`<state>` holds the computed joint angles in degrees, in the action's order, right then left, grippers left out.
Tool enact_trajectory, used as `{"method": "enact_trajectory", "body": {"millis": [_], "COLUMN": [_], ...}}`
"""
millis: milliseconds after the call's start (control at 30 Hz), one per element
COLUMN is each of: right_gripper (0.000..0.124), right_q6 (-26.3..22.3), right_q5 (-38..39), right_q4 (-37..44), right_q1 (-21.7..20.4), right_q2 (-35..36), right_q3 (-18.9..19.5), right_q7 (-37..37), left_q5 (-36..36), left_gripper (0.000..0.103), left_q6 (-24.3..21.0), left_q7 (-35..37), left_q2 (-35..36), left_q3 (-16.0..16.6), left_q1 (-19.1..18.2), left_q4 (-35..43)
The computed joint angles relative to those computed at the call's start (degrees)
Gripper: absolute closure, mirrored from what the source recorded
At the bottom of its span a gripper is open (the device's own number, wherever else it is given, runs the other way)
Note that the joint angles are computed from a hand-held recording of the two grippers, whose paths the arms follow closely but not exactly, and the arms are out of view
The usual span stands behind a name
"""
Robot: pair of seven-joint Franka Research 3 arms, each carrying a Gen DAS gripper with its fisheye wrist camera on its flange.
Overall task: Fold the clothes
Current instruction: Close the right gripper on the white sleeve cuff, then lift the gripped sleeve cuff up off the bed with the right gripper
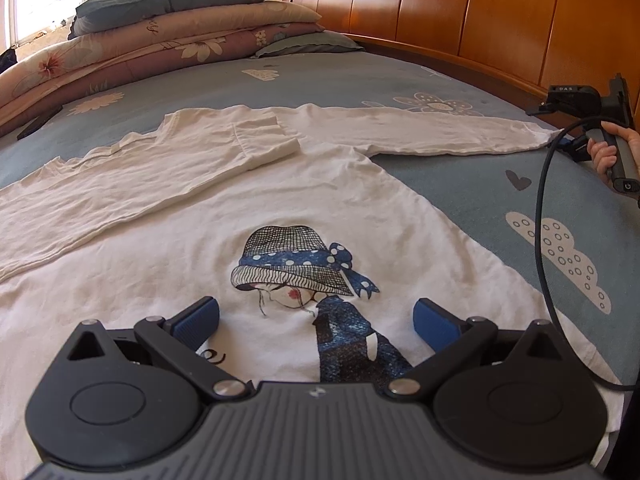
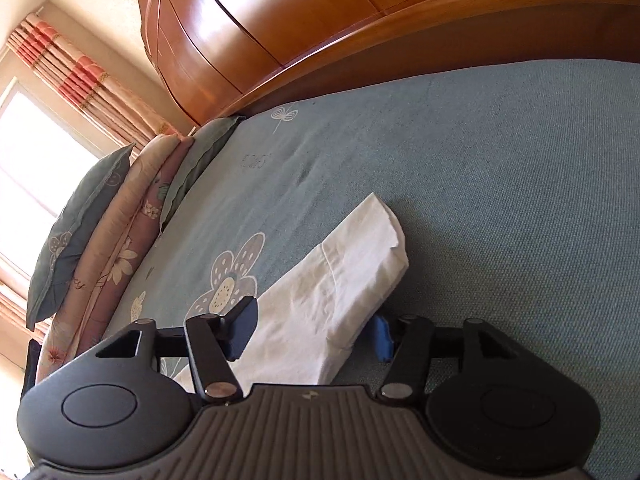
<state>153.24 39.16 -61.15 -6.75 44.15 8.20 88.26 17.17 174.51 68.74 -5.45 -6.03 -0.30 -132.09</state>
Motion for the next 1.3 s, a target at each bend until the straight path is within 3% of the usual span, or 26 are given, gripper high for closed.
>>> {"method": "enact_trajectory", "body": {"millis": [133, 367, 533, 700, 900, 967, 1067, 1200, 1300], "right_gripper": [0.109, 0.11, 0.11, 0.11, 0.11, 0.11, 0.11, 0.11, 0.11], "right_q6": [-0.09, -0.07, -1.41, 0.9, 3.01, 0.26, -4.8, -8.82, -13.48], "right_q5": [-3.23, -11.24, -17.25, -21.92, -28.54, -31.95, -37.44, -41.56, -44.42], "right_q4": [-1.19, -1.93, -0.86, -3.13, -5.58, -2.61, 2.98, 8.52, 15.63], "right_q1": [1.43, 4.97, 7.17, 9.51, 14.08, 16.04, 18.44, 19.95, 21.21], "right_q2": [-0.7, -1.49, -1.64, -3.95, -7.21, -6.32, -4.53, -2.9, 0.08], "right_q3": [-2.62, -7.08, -9.5, -10.84, -13.62, -15.17, -16.57, -16.48, -16.96], "right_q7": [2.5, 8.26, 13.21, 15.55, 18.29, 19.93, 21.16, 21.64, 22.34], "left_q5": [-0.21, -4.59, 3.2, 2.03, -5.23, -11.62, -21.36, -26.52, -30.63], "left_gripper": [0.001, 0.001, 0.001, 0.001, 0.001, 0.001, 0.001, 0.001, 0.001], "left_q6": [-0.57, -2.57, -11.0, -11.9, -12.12, -11.17, -13.58, -13.91, -11.36], "left_q7": [-0.27, 0.97, -7.9, -7.22, 1.85, 7.94, 15.44, 19.82, 23.31], "left_q2": [-0.03, -1.0, -2.38, -5.09, -7.88, -8.23, -7.08, -5.31, -4.63], "left_q3": [-0.06, 0.85, -0.93, 1.37, 5.47, 8.24, 11.13, 10.75, 10.46], "left_q1": [-0.03, -0.76, 2.78, 3.45, 2.39, 0.5, -1.3, 0.54, 1.2], "left_q4": [0.29, 0.6, 3.37, 2.12, 0.83, 0.8, 2.9, 3.92, 2.84]}}
